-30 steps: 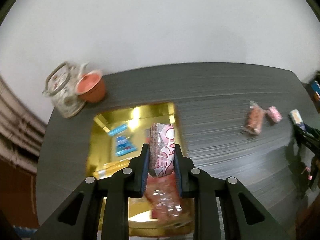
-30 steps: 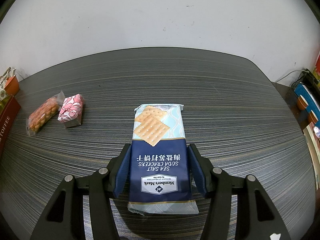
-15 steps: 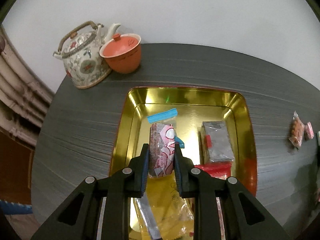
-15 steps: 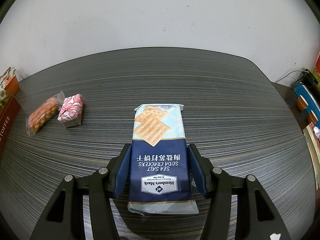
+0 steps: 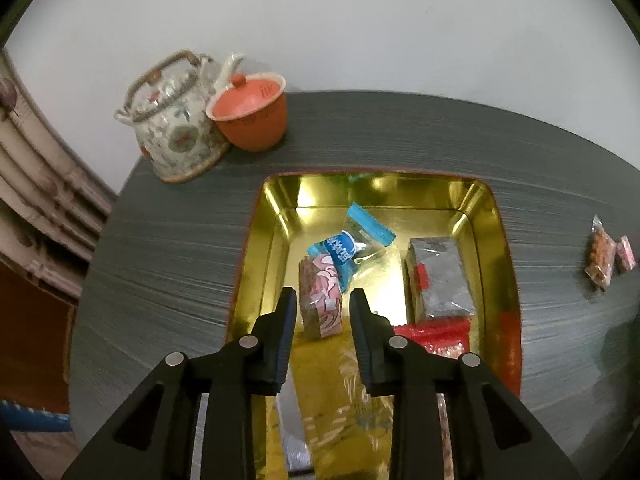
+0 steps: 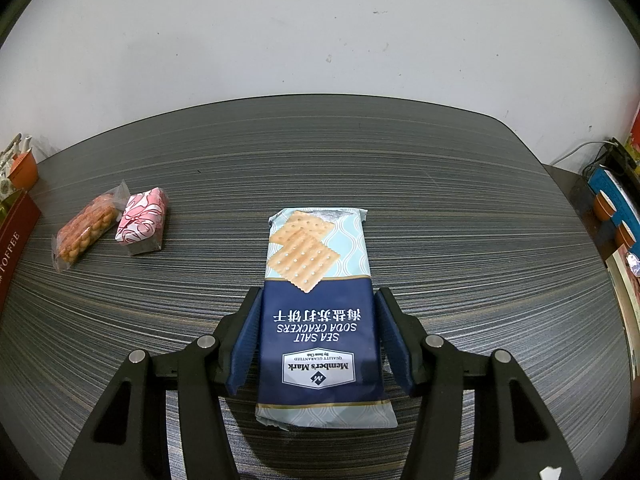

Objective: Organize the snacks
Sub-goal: 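Carry the navy soda cracker pack into the gold tray and open the right tool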

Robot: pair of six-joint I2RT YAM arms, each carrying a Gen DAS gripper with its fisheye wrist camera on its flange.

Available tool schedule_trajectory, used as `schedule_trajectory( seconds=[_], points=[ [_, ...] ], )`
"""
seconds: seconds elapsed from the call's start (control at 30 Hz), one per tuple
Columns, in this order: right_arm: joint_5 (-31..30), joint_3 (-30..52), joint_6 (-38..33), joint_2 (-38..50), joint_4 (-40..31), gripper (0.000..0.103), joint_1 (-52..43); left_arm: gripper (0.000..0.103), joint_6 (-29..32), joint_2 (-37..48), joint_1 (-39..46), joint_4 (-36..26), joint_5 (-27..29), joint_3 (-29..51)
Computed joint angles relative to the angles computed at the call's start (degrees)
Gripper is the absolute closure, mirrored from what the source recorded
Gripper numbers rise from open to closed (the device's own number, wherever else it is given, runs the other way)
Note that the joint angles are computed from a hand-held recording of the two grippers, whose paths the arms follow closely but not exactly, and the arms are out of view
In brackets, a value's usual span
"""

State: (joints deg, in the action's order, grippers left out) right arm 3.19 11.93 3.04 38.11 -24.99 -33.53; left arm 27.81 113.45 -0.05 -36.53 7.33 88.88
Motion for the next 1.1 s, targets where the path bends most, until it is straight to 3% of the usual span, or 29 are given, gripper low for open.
schedule_trajectory(
  seconds=[0.17,0.6,0.77,0.87,1.1],
  points=[
    [-0.04,0.02,-0.03,-0.06,-0.08,0.05,-0.06,0.059,2.35,-8.31,1.25,4.78,0.63,-8.75],
    [-0.06,0.03,-0.04,-0.25,-0.27,0.05,-0.08,0.047,7.08,-25.29,18.57,8.49,7.93,-27.41],
    [-0.35,0.12,-0.69,-0.29,-0.27,0.056,-0.72,0.044,6.56,-23.43,23.57,7.88,9.79,-27.49],
    [1.05,1.16,1.31,-0.08,-2.3,0.057,0.84,0.044,6.31,-22.58,23.45,9.24,7.93,-27.27],
    [6.9,5.92,9.19,-5.8,-12.29,0.057,9.54,0.041,8.33,-21.5,23.88,10.81,7.73,-26.68]
  ],
)
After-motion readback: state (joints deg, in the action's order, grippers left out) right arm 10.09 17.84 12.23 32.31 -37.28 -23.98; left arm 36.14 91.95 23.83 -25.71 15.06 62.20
